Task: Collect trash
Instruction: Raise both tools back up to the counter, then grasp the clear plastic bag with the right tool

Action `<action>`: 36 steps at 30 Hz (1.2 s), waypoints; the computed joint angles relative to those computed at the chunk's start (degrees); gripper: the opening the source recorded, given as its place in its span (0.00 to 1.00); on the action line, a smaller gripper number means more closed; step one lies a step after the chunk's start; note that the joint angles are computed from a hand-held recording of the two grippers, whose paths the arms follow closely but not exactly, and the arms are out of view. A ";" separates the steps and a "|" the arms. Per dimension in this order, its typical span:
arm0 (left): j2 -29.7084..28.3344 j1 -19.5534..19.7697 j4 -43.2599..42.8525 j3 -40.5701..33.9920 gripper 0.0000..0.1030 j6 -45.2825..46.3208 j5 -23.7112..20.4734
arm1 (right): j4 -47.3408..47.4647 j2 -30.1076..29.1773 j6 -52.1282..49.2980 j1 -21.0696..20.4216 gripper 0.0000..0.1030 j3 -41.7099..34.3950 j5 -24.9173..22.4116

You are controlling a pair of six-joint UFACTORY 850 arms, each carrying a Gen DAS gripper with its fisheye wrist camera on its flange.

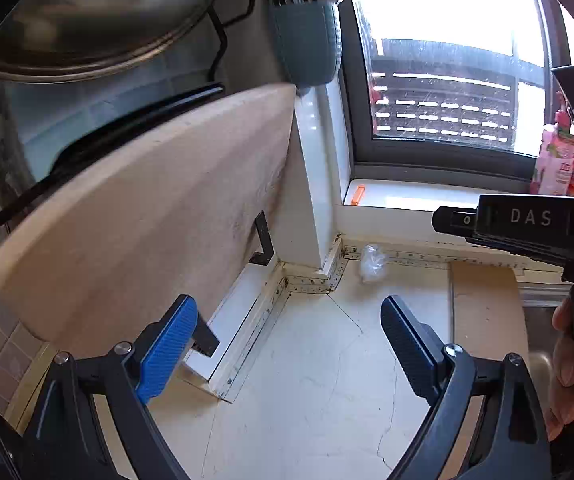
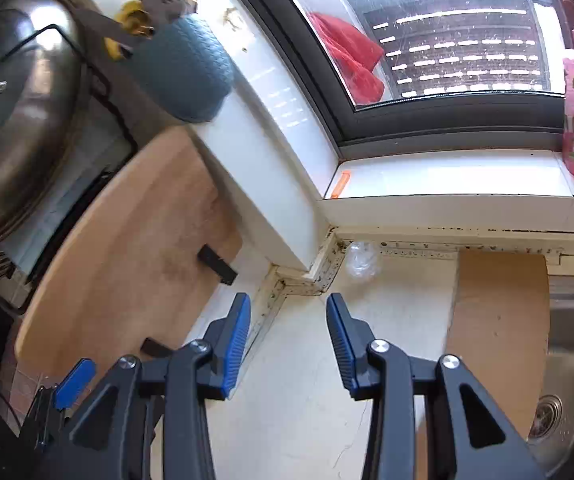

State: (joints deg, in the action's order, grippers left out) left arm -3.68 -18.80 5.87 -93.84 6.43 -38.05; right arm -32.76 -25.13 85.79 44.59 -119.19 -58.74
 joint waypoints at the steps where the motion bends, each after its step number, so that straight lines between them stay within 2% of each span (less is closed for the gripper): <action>1: -2.08 -1.15 2.98 -1.08 0.89 -3.14 0.15 | 1.58 0.45 -1.30 -1.98 0.39 2.40 2.23; 4: -8.38 -3.35 9.97 -4.71 0.84 -11.54 -0.49 | 6.39 1.09 -4.65 -6.79 0.39 8.76 9.20; 7: -14.45 -3.98 11.40 -8.58 0.71 -16.00 -2.09 | 10.50 0.35 -7.80 -10.39 0.39 13.35 15.34; 9: -17.51 -3.73 11.44 -10.08 0.63 -17.76 -2.75 | 11.40 -0.62 -8.25 -11.91 0.39 15.45 18.49; 13: -21.86 -3.23 9.92 -12.12 0.57 -18.95 -3.83 | 13.69 -3.51 -9.26 -13.56 0.39 16.78 23.16; 20: -24.81 -2.73 7.53 -12.43 0.57 -17.66 -3.35 | 13.34 -8.46 -9.94 -14.35 0.39 14.23 23.03; 22: -25.40 -2.61 6.86 -12.80 0.57 -17.03 -3.67 | 12.96 -9.29 -9.12 -14.42 0.38 13.79 21.71; 24: -26.29 -2.26 5.53 -13.66 0.57 -16.16 -4.14 | 12.56 -9.33 -9.03 -14.39 0.28 14.40 22.30; 26: -26.87 -1.97 4.43 -14.04 0.57 -15.82 -4.53 | 12.00 -9.71 -10.13 -14.13 0.05 13.95 21.26; 27: -27.03 -1.81 3.89 -14.12 0.57 -15.74 -4.71 | 12.19 -9.72 -10.71 -14.03 0.01 13.87 20.81; 36: -26.23 -0.73 -0.15 -12.82 0.57 -15.08 -5.67 | 8.24 -4.22 -7.24 -12.39 0.00 19.69 26.75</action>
State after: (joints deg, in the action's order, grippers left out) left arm -29.91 -19.53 5.72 -106.65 -8.66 -43.73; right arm -24.52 -29.35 78.56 32.20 -99.50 -31.99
